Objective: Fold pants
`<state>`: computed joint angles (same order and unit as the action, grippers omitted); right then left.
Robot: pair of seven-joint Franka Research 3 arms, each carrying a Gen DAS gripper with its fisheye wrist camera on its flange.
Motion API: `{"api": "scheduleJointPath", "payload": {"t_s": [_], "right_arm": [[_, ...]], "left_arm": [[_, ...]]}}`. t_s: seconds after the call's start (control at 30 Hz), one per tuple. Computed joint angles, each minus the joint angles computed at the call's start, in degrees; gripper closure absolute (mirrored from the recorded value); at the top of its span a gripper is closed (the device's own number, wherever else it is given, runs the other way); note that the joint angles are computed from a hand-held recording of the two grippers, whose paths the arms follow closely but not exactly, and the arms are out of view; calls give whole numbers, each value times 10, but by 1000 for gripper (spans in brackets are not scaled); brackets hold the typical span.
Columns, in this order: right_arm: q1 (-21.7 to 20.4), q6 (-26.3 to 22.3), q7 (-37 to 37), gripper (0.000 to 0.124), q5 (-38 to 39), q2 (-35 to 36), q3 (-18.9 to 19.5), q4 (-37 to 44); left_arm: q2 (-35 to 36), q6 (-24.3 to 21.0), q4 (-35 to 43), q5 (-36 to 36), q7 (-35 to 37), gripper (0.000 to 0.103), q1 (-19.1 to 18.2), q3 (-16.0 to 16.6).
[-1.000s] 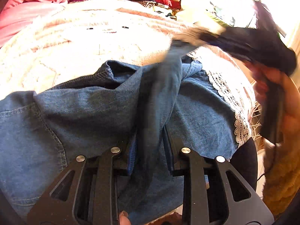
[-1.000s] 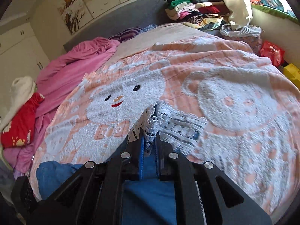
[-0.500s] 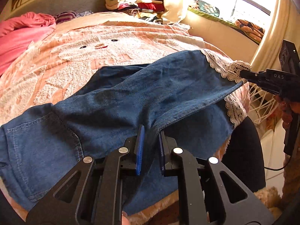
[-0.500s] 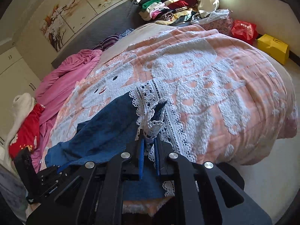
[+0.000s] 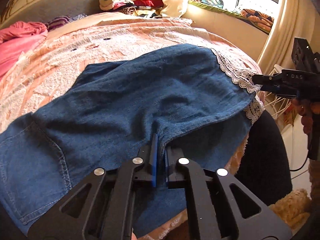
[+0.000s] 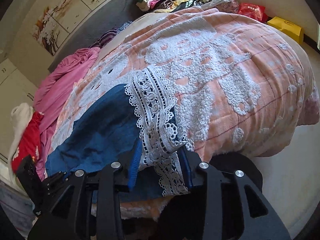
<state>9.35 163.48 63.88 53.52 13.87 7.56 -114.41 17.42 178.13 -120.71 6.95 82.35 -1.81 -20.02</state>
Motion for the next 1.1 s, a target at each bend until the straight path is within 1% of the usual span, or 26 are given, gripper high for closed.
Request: {"api": "scheduleJointPath", "payload": {"t_s": [0.03,0.07,0.1,0.13,0.2,0.23,0.27,0.3,0.33,0.47,0.53,0.57,0.6,0.67,0.7,0.77,0.83,0.87,0.9,0.93,1.0,1.03,1.07,1.1], "right_arm": [[1,4,1,109,-3,-2,-1,-2],[0,4,-4,110,0,-6,0,-5],[-4,6,-18,110,12,-12,3,-10],[-6,6,-31,110,21,-17,4,-14],[-3,3,-40,110,21,-30,1,-25],[-2,1,-44,110,23,-36,-1,-30],[0,-3,-44,110,21,-41,-4,-35],[3,-5,-40,110,14,-44,-8,-40],[8,-2,-30,110,0,-48,-13,-47],[13,-12,-6,110,-23,-50,-22,-63],[15,-12,3,110,-37,-50,-24,-69],[16,-13,9,110,-46,-50,-26,-71],[18,-14,18,110,-56,-51,-27,-74],[16,-12,17,110,-57,-50,-26,-76],[19,-10,35,110,-76,-47,-30,-76],[23,-15,70,109,-109,-41,-37,-74],[22,-17,90,104,-130,-41,-38,-75],[27,-13,112,101,-159,-44,-44,-80],[35,-5,147,94,-201,-50,-54,-87],[35,3,163,92,-218,-56,-57,-93],[39,26,206,91,-269,-70,-66,-109],[38,38,210,91,-280,-76,-64,-114],[33,47,190,91,-268,-80,-55,-115],[26,53,147,91,-234,-82,-39,-112]], "left_arm": [[-2,0,-3,-14,13,102,23,-25],[-6,3,-10,-33,31,102,55,-60],[-13,9,-20,-63,58,102,97,-106],[-21,15,-29,-77,73,102,121,-133],[-38,20,-43,-99,98,102,145,-162],[-45,23,-50,-114,114,102,163,-184],[-49,24,-54,-126,128,102,175,-198],[-51,23,-58,-143,146,102,194,-221],[-53,21,-61,-152,155,102,195,-224],[-51,4,-62,-155,153,102,139,-171],[-50,-1,-63,-149,143,102,102,-133],[-50,-4,-62,-138,130,102,75,-105],[-50,-5,-61,-129,120,102,54,-84],[-48,-9,-59,-121,111,102,34,-62],[-46,-15,-56,-112,101,102,20,-47],[-42,-23,-51,-105,93,102,6,-32],[-40,-25,-50,-92,79,101,-10,-15],[-38,-25,-50,-95,79,100,-7,-19],[-38,-26,-49,-96,78,100,-6,-19],[-37,-25,-49,-99,79,100,-3,-21],[-38,-23,-52,-103,84,100,2,-27],[-39,-23,-53,-100,83,100,0,-24],[-40,-21,-55,-100,83,100,0,-25],[-41,-20,-56,-99,82,100,-2,-24]]}}
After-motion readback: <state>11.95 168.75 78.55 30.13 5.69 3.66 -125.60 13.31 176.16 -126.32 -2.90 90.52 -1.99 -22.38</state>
